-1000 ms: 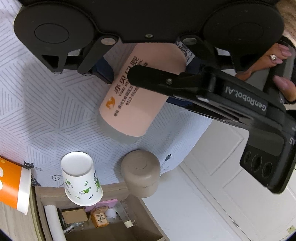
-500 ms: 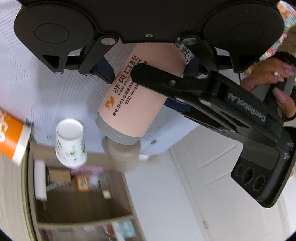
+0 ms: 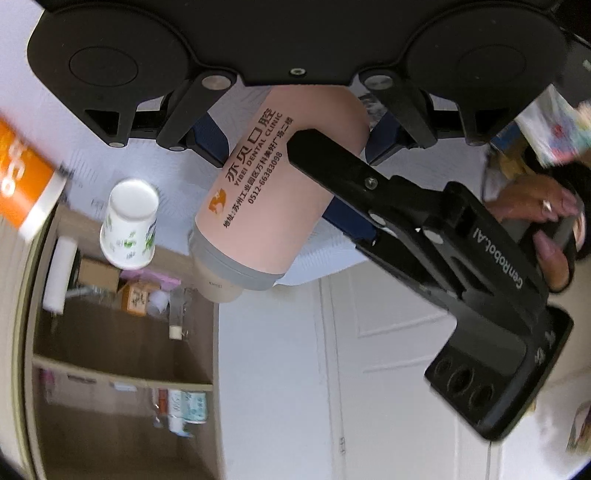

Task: Flip cup upright
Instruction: 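Rotate the left gripper to stand the pink bottle upright, grey rim up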

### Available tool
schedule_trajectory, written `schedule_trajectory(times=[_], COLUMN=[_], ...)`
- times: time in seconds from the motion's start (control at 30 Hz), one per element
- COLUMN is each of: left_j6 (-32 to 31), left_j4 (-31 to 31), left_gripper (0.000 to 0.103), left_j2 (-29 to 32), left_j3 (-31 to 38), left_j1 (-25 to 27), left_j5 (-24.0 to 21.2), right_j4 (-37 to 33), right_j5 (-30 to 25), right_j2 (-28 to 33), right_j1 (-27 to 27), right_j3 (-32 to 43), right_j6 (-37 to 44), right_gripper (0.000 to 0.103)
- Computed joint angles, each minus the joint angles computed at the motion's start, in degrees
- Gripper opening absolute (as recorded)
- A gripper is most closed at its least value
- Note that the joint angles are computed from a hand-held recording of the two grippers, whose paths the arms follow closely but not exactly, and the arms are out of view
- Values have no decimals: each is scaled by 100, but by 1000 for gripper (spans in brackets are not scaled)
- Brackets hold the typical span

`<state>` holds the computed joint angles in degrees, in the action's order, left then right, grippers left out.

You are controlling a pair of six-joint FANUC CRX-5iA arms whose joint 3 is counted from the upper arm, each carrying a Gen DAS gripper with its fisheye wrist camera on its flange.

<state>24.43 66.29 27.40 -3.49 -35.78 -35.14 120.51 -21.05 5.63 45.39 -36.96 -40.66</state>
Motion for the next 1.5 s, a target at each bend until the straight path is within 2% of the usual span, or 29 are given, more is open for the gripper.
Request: schedule_trajectory(times=[0.13,0.27,0.37,0.6,0.77,0.87,0.93,1.07,1.3,1.5], left_j6=[-238,-950,-853,-1243,-1952,-1809,-2136,-1881,-1731,-1952], left_j4=[-121,295,279,733,1519,1380,1653,1437,1431,1792], left_gripper=[62,60,60,60,60,60,60,60,63,67], left_j2=[-1,56,212,358,417,470,452,461,473,444], left_j3=[16,-1,223,316,235,276,203,257,247,143], left_j1=[-113,-236,-171,-274,-437,-403,-465,-401,-386,-439], left_j5=[484,896,769,1128,1396,1355,1429,1334,1342,1376], right_j4=[-905,-1332,-1734,-1147,-1210,-1060,-768,-546,-571,-823], right_j5=[-739,-928,-1085,-1246,-1569,-1435,-1329,-1141,-1110,-1212], right_j2=[311,498,631,757,952,928,864,764,784,797], right_j1=[379,364,390,196,273,183,78,-27,-17,70], right_j3=[170,372,533,601,699,652,580,526,587,593], right_j6=[1562,2073,2472,2010,1958,1709,1442,1135,1197,1286], right_gripper=[85,83,80,76,76,75,74,72,73,74])
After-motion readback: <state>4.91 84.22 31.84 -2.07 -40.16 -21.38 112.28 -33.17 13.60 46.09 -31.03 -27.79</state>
